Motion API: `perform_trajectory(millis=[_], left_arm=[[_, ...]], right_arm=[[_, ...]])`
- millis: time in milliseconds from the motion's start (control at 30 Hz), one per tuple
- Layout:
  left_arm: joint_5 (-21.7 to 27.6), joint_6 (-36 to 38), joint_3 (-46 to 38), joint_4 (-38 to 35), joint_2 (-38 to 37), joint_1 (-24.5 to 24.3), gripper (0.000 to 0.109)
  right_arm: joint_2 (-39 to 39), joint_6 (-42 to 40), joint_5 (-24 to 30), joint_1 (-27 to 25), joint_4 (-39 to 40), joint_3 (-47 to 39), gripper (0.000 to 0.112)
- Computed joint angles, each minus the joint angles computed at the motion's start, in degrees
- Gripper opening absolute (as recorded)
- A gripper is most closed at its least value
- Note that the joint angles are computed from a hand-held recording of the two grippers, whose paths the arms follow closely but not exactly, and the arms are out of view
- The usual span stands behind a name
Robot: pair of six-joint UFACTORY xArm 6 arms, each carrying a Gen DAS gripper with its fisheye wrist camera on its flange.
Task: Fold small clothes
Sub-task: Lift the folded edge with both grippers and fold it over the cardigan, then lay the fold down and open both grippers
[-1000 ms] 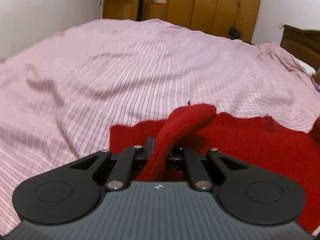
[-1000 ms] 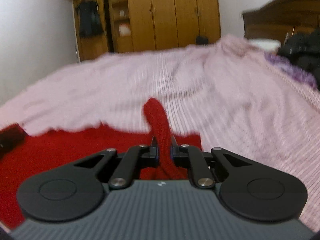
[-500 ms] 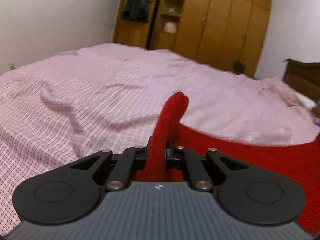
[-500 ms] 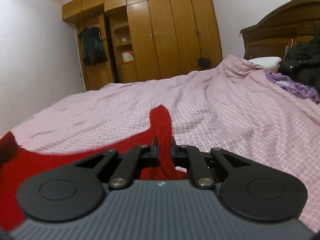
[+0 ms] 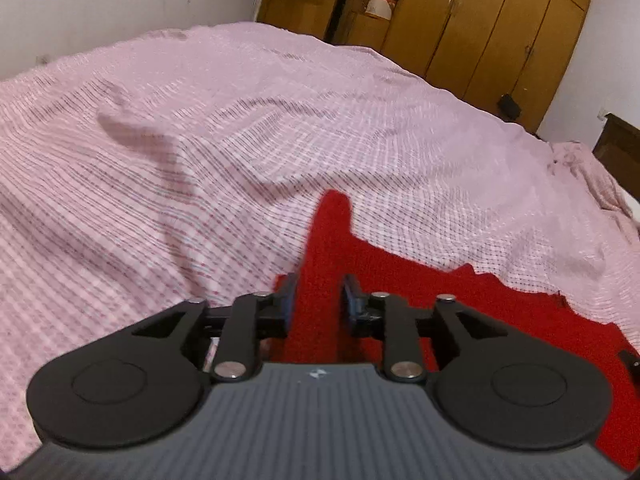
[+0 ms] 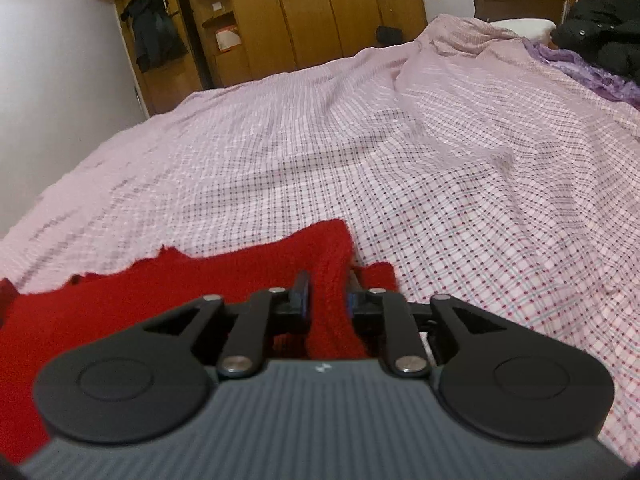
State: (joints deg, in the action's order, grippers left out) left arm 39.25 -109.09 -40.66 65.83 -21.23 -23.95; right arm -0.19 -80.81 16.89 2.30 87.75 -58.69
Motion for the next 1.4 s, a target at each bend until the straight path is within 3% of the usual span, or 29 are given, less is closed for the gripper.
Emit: perform_trajectory(millis=[100,400,600,800,933,1167,1300,1400], left_arm=[[6.96,4.19,-0.66,-2.19,-1.25,-3.43,0.051],[16.87,9.96,-1.14,-6.31,-6.18,-12.63,0.051],[21.61,12.59,-3.41,-9.32,-5.36,-19.59,0.052],[20.80,12.12,-3.70,-10.80,-4.01,-22.30,0.052],[20.29,14.01,-3.86,-13.02,-1.91,-21.64,0.053],[23.33,12.60,-4.85,-13.76,-2.70,-24.59,0.053],[26.07,10.34,-5.60,-14.04,-3.39,-28.01,0.053],[29.20,9.14,-6.72,-14.92,-3.31,-31.04,0.053]], right_arm=[[-2.42,-0.06,1.78,-1.28,0.77,1.78,0.031],[-12.36,-1.46,7.53,-6.59,3.55,9.03,0.038],[-20.58,0.60,14.67,-10.35,-0.42,14.78,0.039],[-26.77,4.62,21.84,-11.89,-6.66,21.02,0.038],[-25.41,7.48,17.62,-9.18,-9.66,22.74,0.037],[-27.25,9.39,20.42,-12.14,-9.06,24.52,0.037],[-30.41,11.50,22.02,-14.43,-8.69,26.60,0.062],[-32.97,13.19,24.30,-16.82,-9.42,28.03,0.062]])
